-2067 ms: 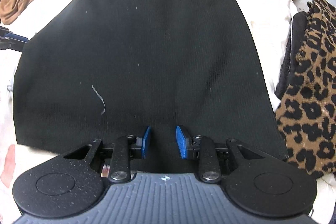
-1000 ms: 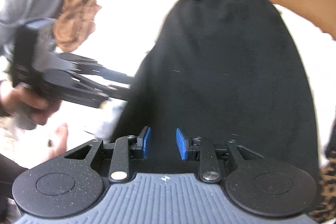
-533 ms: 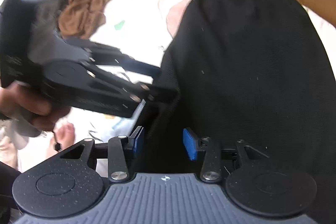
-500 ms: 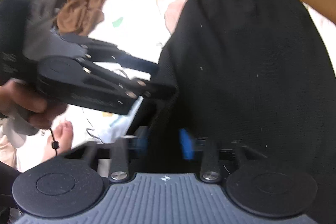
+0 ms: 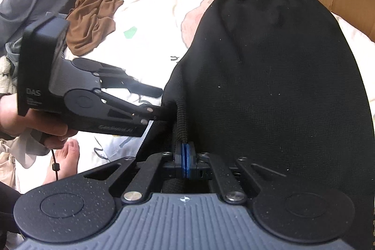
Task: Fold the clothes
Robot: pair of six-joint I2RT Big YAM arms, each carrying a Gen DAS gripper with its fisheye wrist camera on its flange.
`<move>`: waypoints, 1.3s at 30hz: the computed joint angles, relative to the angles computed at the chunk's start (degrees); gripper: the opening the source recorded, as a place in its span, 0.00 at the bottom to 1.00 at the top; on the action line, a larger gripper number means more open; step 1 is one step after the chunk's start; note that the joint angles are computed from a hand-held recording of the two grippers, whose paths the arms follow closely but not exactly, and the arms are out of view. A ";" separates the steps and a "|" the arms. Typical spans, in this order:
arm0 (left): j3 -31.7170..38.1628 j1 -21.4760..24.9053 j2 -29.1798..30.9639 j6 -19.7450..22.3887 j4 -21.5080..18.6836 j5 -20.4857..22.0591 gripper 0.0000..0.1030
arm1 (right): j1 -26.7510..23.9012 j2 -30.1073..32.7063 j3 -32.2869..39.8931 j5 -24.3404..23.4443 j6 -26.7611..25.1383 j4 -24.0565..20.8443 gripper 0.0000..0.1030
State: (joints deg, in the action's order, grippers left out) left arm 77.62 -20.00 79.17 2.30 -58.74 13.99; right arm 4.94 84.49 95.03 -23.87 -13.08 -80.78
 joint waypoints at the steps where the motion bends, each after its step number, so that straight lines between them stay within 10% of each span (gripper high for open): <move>1: 0.02 0.11 0.02 -0.35 0.05 0.23 0.28 | -0.01 0.02 -0.01 0.02 -0.09 -0.03 0.00; 7: -0.23 1.78 -1.43 0.96 -0.96 2.26 0.04 | -0.36 0.26 0.18 -1.22 0.44 -0.36 0.00; 34: 0.94 5.82 -2.35 2.67 -3.78 2.26 0.04 | -2.44 0.09 -2.69 -0.95 0.46 -1.42 0.03; 39: 1.11 3.83 -1.86 4.44 -3.73 4.96 0.09 | -6.08 -1.62 -5.40 3.46 2.44 0.34 0.22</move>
State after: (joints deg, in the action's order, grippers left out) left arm 78.73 -16.17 77.31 6.74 -62.48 18.96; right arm -1.14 82.87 89.63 -20.41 -10.64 -80.44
